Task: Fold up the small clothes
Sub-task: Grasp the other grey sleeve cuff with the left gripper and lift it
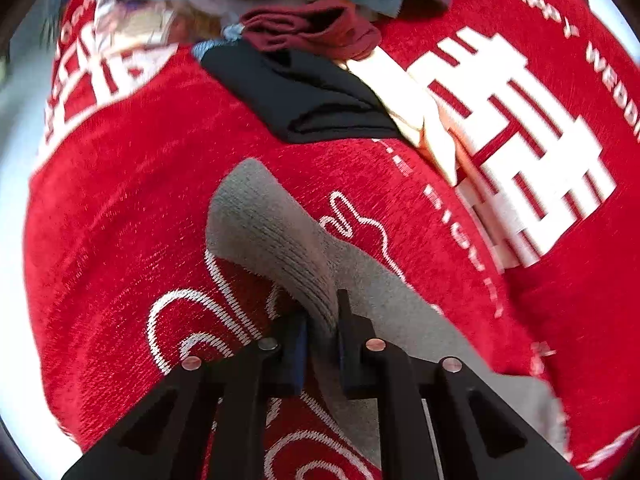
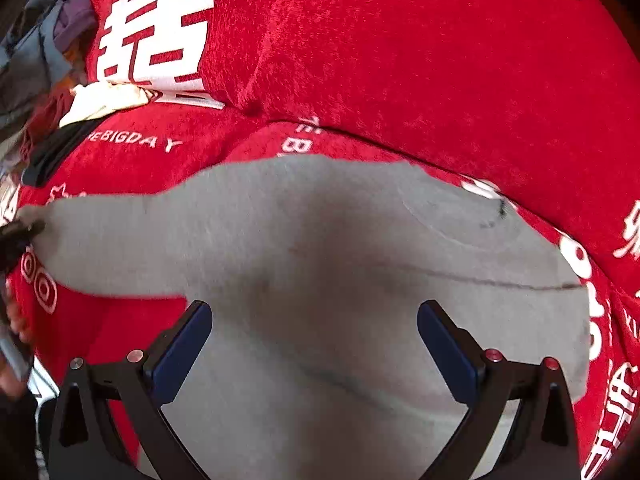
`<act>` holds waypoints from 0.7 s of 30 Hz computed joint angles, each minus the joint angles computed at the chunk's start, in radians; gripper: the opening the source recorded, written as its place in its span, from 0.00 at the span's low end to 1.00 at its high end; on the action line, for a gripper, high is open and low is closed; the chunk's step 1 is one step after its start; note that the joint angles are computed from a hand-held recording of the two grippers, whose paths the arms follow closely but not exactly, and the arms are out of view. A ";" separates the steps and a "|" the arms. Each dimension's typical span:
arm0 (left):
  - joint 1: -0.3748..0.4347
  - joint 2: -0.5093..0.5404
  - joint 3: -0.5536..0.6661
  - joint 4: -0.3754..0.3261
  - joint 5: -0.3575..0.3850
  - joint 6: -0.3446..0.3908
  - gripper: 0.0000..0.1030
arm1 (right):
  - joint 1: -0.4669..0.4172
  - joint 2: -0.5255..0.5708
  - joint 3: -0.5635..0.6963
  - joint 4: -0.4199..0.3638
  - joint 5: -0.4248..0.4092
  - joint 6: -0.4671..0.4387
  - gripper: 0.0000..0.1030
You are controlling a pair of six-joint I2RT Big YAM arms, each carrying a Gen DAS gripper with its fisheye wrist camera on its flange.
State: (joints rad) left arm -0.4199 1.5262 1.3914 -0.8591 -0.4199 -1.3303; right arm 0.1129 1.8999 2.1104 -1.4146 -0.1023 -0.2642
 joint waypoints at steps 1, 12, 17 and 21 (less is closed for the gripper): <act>0.003 -0.015 -0.023 0.032 0.013 -0.003 0.12 | 0.012 0.016 0.018 0.000 0.009 0.005 0.99; -0.018 -0.065 -0.051 0.098 -0.003 0.050 0.12 | 0.163 0.179 0.113 0.031 0.244 0.035 0.99; -0.030 -0.074 -0.027 0.086 -0.032 0.062 0.12 | 0.224 0.133 0.020 0.049 0.150 0.057 0.99; -0.048 -0.063 0.012 0.047 -0.065 0.090 0.12 | 0.262 0.069 -0.042 0.042 0.030 -0.066 0.96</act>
State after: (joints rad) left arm -0.4676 1.4634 1.4034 -0.8126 -0.4844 -1.2405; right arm 0.3752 1.9687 2.0682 -1.3727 -0.0728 -0.3301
